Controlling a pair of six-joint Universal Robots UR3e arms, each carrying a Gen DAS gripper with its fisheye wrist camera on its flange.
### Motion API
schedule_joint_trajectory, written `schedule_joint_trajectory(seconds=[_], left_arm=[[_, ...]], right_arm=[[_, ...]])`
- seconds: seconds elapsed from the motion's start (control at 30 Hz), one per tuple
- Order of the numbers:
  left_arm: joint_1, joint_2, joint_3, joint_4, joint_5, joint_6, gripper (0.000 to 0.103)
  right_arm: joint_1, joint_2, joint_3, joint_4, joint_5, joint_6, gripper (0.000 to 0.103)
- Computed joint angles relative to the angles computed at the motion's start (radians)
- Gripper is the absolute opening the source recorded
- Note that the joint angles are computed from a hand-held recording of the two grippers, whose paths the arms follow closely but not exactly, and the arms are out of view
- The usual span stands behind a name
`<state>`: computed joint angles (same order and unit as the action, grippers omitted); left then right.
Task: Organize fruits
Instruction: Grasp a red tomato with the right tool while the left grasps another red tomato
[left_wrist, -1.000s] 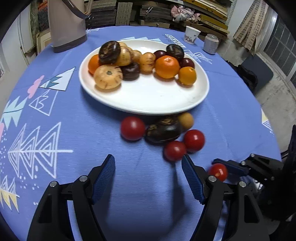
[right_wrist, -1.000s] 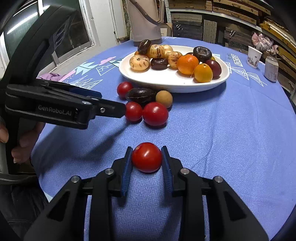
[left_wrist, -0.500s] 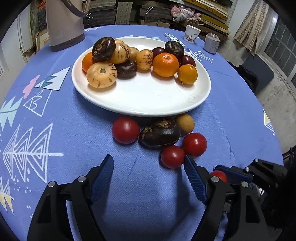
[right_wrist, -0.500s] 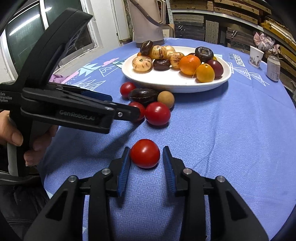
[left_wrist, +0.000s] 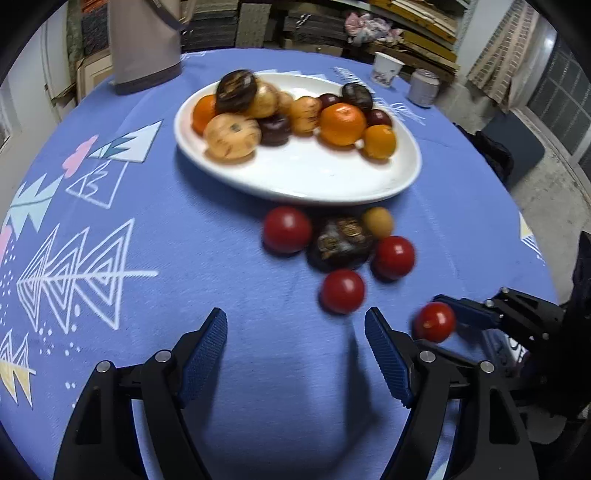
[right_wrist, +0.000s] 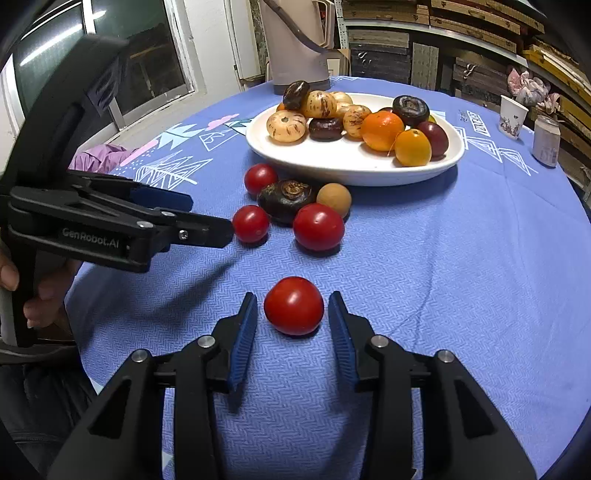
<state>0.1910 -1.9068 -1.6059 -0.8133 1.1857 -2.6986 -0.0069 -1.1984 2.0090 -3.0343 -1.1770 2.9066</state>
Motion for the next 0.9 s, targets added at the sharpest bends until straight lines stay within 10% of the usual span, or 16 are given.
schedule_joint_trajectory(seconds=[0.17,0.6,0.9], left_arm=[[-0.044,-0.034,0.030,-0.006,0.000,-0.012,0.077],[-0.042,-0.055,0.014,0.054,-0.022,0.031,0.026],[-0.037,-0.061,0.020,0.051,-0.026,0.044,0.025]], right_arm=[[-0.002,0.001,0.003,-0.008,0.002,0.007,0.038],[-0.002,0.000,0.008,-0.017,-0.003,0.009,0.038],[0.008,0.000,-0.002,-0.012,-0.034,0.021,0.029]])
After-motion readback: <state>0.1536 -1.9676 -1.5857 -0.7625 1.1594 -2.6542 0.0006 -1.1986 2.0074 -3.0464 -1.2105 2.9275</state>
